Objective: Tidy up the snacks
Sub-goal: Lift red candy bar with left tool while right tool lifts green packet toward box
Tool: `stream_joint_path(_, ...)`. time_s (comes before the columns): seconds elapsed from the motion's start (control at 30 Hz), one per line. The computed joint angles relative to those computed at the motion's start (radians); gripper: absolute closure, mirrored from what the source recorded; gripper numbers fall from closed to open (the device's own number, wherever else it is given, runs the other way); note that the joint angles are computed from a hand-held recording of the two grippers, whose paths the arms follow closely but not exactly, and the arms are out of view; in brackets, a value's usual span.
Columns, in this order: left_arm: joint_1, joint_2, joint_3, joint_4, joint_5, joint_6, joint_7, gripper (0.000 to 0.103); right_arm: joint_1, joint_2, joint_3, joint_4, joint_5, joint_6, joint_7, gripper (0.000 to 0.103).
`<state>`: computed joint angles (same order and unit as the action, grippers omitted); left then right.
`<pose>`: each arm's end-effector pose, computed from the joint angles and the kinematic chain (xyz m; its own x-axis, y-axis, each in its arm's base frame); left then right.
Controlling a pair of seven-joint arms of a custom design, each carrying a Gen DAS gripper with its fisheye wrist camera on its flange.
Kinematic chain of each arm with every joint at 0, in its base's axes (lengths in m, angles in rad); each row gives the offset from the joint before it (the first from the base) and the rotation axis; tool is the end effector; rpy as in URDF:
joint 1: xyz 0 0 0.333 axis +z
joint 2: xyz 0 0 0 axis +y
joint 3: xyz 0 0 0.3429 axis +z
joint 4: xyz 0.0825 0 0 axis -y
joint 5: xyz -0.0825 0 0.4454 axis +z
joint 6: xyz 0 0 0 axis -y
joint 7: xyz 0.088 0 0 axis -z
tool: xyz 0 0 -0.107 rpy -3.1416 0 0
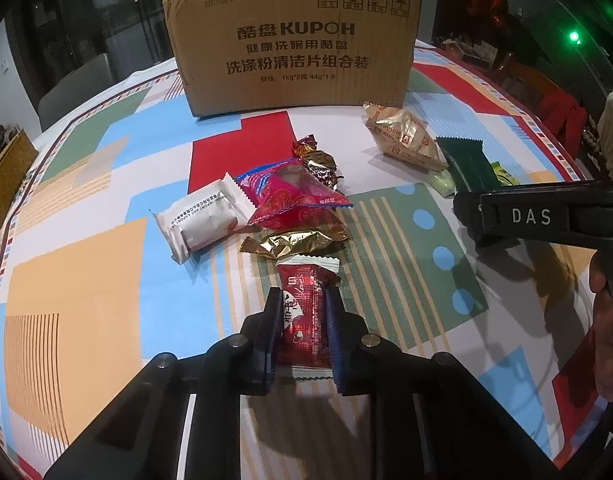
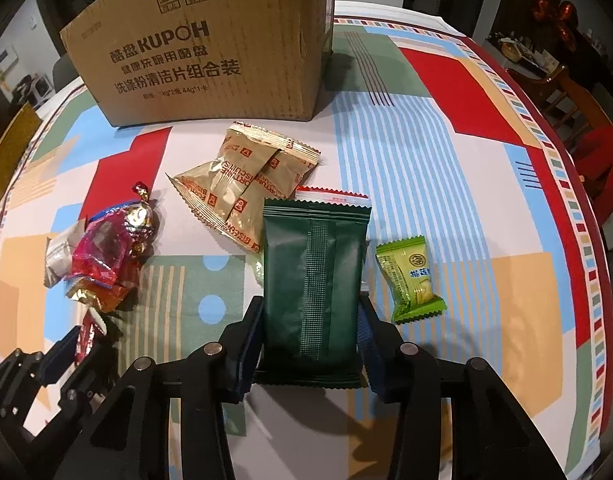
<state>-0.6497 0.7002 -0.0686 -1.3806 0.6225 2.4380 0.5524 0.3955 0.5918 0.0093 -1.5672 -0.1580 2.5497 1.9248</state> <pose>0.6367 -0.5373 0.3284 -0.0719 -0.9966 -0.0393 -0.8433 0.0818 -0.5312 0.7333 0.3151 0.3275 0.1635 -0.9865 -0.0113 -0.9077 -0.1460 -0.3934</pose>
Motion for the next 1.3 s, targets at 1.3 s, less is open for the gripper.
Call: stream_joint_path(1.3,0.050,-0.069,0.017,0.116,0.106,-0.035,-0.039,0.082,0.009,-0.105,-0.003,0.017,-0.030,0.167,-0.042,0.058)
